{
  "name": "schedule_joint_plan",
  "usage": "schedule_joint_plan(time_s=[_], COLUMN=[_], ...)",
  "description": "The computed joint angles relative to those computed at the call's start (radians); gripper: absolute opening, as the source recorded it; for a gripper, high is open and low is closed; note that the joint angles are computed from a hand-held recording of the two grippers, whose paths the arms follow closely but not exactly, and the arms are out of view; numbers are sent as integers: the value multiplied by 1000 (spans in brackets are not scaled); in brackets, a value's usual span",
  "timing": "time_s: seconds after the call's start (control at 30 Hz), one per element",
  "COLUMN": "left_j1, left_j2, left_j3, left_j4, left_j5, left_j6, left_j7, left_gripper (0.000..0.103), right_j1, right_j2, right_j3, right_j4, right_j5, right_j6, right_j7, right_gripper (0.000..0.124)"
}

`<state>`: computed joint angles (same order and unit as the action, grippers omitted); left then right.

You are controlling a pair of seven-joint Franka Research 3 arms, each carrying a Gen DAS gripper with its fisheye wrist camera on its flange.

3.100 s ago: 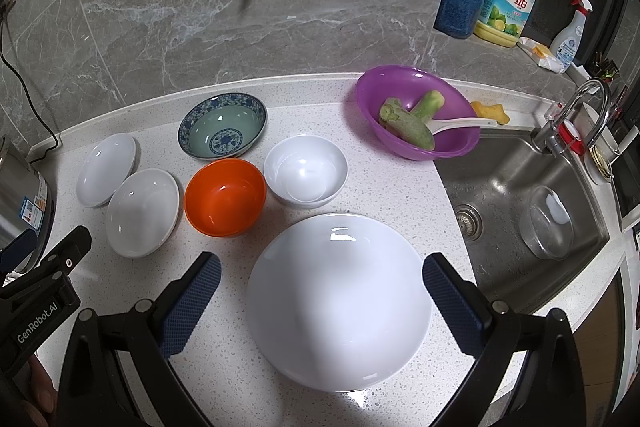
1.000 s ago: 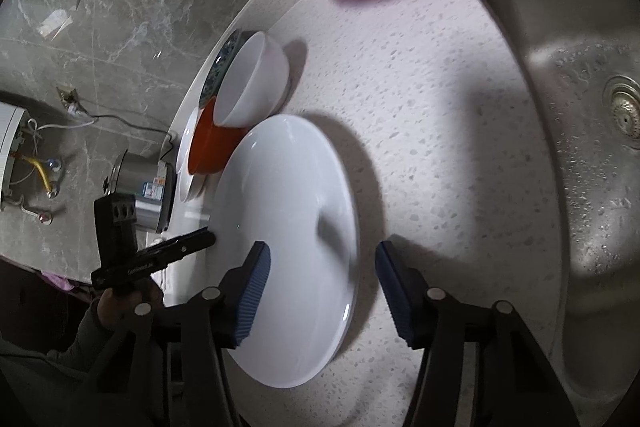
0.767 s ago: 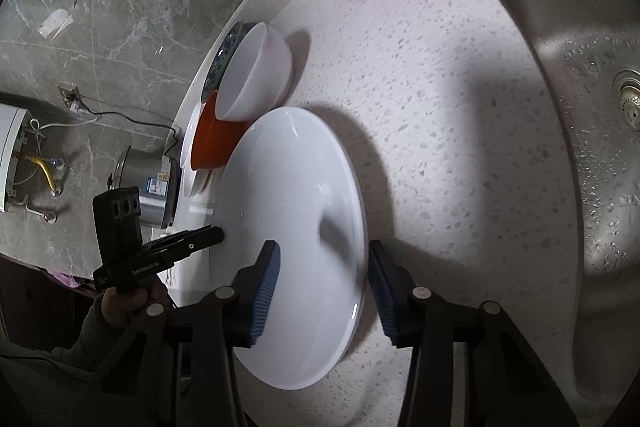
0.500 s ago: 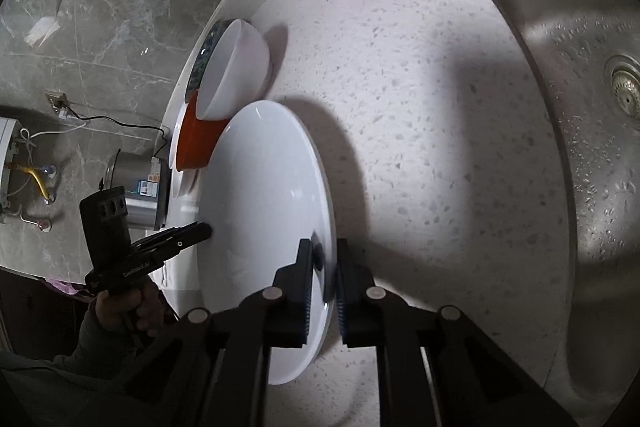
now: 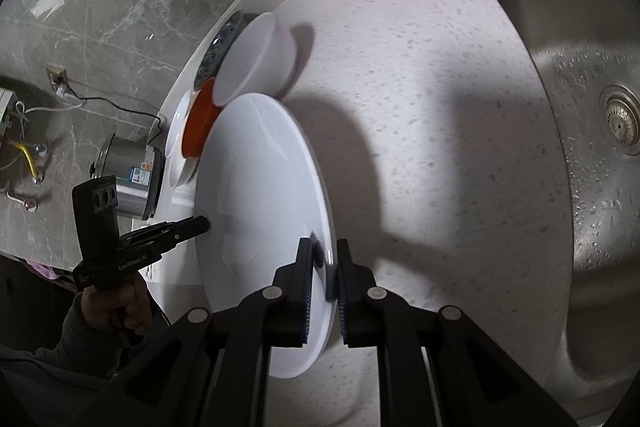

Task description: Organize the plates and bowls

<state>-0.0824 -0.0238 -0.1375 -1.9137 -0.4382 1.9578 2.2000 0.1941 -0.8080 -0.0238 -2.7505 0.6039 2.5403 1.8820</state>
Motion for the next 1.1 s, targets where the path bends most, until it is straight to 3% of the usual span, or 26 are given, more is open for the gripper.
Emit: schedule_joint_plan(time_s=[0.17,0.37,0.63,0.93,1.1], left_j1=[29,88,199,324,379], left_j2=[-70,-141,-58,158,249], left_j3=[35,107,176,141,112], left_j4=[-24,-25,89,286,381], left_j5=[22,62,87,108,96], left_j6=[-53,-130,-221,-265,-313], left_j7=[-35,-54,28,192,261], left_gripper=[16,16,16,16,16], right_j1=[41,148,223,220,215], right_j2=[21,136,371,618,650], right_j3=[12,12,74,160,184], right_j4=[44,150,326,479,500], right_j5=[33,123,204,93,-42], right_j6=[0,16,74,179,199], right_j7=[22,-17,-16,188,341], right_gripper=[13,13,13,14,14])
